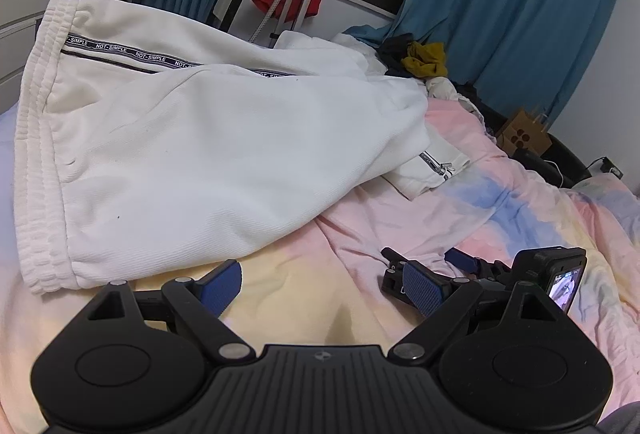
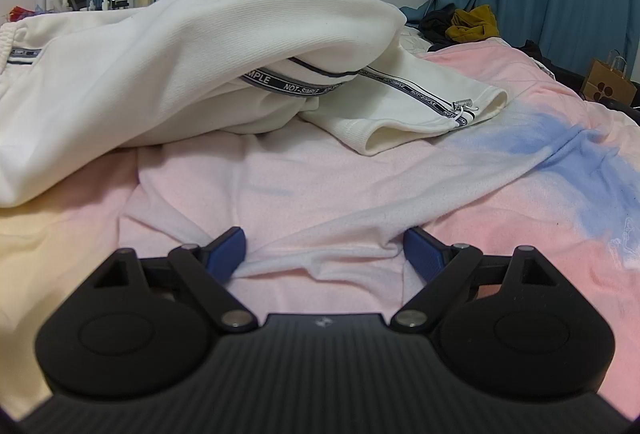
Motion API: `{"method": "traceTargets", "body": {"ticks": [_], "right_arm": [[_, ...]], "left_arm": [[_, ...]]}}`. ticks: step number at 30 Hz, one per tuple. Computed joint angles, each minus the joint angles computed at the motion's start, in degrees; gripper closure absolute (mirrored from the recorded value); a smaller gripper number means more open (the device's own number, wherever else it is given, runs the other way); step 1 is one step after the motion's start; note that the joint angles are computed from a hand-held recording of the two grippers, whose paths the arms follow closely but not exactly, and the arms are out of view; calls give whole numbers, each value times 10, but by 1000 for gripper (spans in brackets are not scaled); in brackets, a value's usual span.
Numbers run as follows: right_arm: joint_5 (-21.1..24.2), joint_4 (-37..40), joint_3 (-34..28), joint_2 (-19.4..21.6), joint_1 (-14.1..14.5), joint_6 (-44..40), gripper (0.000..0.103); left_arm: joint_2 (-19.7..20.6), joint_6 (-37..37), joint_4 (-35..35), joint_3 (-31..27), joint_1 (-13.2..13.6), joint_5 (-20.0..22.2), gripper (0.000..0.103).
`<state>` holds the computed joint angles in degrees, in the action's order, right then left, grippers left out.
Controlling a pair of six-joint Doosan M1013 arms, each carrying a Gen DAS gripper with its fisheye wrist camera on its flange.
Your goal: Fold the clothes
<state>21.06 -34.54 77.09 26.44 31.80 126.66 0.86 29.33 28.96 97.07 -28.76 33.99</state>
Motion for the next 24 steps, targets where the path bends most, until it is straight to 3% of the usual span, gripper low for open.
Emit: {"method": "traceTargets", "body": {"ticks": [13, 24], "right_arm": [[0, 0, 0, 0, 0, 0, 15], [0, 2, 1, -1, 0, -1, 15]], "left_arm": [[-1, -10, 16, 0, -1, 3, 14], [-11, -77, 104, 5, -4, 21, 14]]}}
